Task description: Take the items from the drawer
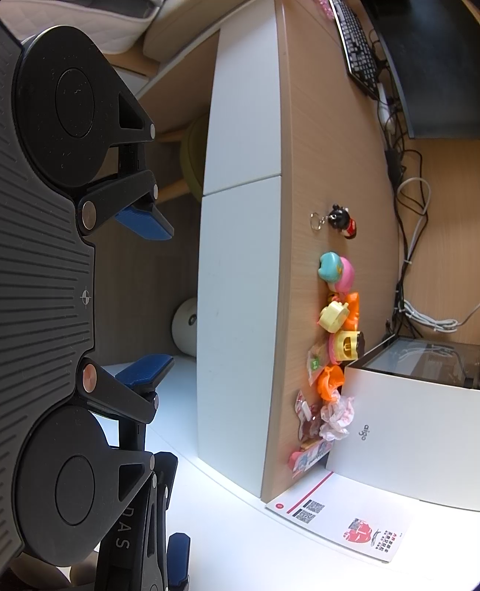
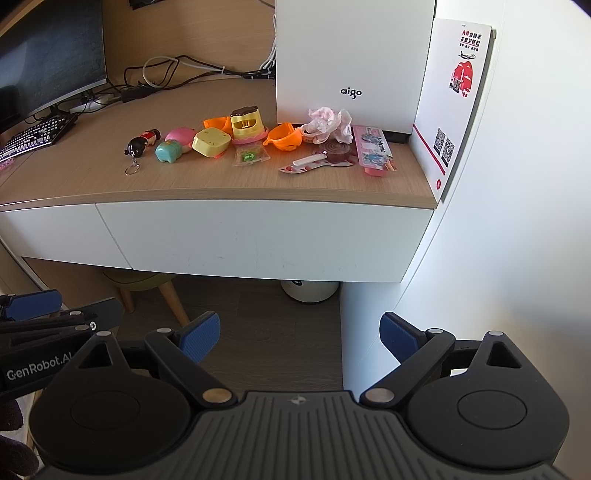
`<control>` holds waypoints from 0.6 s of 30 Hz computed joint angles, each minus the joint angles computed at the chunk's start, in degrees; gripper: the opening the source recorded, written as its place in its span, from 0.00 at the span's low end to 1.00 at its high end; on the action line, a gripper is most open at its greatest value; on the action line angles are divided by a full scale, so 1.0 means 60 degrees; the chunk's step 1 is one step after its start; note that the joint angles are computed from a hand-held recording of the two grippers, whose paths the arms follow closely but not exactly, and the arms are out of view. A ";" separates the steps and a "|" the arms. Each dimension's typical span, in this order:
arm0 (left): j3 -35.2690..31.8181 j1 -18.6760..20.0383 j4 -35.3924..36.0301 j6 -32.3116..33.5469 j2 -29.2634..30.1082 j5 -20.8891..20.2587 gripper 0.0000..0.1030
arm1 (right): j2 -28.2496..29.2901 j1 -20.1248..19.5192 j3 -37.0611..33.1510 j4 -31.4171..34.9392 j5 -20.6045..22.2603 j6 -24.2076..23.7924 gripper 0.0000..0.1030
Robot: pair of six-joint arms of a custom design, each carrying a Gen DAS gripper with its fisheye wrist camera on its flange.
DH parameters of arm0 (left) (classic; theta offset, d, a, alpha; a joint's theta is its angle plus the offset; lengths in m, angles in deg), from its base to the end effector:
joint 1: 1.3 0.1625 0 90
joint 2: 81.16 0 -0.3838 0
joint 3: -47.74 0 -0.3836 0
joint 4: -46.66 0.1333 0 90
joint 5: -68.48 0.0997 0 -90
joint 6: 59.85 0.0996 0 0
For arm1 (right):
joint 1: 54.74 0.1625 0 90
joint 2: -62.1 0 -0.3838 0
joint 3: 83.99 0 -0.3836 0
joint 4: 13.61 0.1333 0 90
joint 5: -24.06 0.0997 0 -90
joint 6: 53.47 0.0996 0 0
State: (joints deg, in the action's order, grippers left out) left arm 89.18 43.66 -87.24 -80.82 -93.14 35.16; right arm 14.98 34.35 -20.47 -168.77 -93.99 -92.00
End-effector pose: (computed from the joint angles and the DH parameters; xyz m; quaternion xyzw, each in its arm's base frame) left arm -0.4270 -0.7324 0.0254 0.1237 0.8664 -0.3493 0.3347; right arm 0.0744 -0.7623 0.3525 0.1902 -0.8687 0.3025 0.3429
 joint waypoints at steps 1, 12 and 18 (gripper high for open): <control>0.0003 0.0001 -0.0001 0.0005 -0.0003 -0.0003 0.71 | 0.0017 0.0001 -0.0040 0.0023 -0.0001 0.0000 0.91; 0.0006 0.0009 0.0001 -0.0032 -0.0004 -0.0006 0.71 | -0.0009 -0.0008 0.0014 -0.0002 -0.0004 0.0008 0.91; 0.0114 0.0036 0.0103 -0.0264 -0.0099 -0.0085 0.71 | -0.0057 -0.0027 0.0084 -0.0050 0.0029 0.0006 0.91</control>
State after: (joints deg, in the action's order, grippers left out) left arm 89.86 43.87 -86.62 -82.40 -93.73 34.65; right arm 14.64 34.18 -19.96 -169.07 -93.82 -91.96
